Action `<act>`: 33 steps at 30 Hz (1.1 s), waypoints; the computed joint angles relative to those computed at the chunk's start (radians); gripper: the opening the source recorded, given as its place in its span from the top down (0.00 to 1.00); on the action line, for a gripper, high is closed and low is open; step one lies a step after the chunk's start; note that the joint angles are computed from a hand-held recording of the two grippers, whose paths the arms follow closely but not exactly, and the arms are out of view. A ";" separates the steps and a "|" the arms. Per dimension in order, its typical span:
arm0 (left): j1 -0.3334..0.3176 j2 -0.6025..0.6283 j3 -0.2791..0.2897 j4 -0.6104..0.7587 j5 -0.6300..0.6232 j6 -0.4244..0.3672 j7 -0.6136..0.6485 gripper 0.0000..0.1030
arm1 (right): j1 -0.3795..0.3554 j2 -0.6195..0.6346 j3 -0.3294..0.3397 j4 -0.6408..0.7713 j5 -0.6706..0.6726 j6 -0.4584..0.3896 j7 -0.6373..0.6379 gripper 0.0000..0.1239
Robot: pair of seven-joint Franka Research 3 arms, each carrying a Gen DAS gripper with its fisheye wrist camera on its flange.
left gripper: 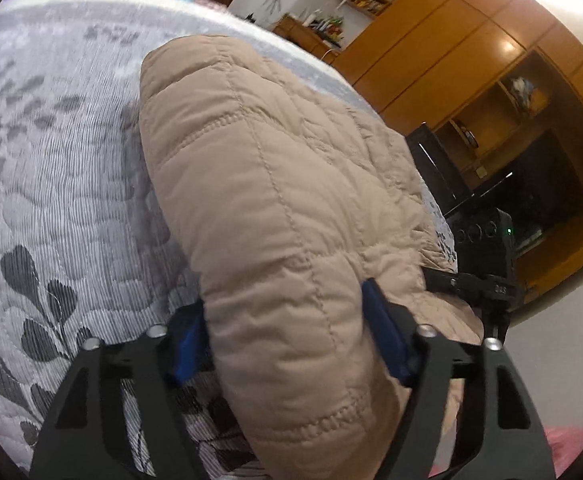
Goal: Fold large clothes
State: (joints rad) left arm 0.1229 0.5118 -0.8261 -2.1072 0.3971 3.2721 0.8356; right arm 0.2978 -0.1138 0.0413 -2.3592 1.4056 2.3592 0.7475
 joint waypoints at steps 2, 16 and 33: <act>-0.009 -0.013 0.007 -0.003 0.000 0.013 -0.005 0.43 | 0.008 -0.014 0.009 -0.002 0.001 0.027 -0.017 0.62; 0.090 -0.122 -0.001 -0.055 0.139 0.091 -0.155 0.47 | 0.046 0.037 0.025 0.182 -0.126 0.082 0.023 0.64; 0.124 -0.048 0.115 0.104 0.095 0.023 -0.060 0.47 | 0.010 0.525 0.137 0.794 -0.438 0.077 0.198 0.64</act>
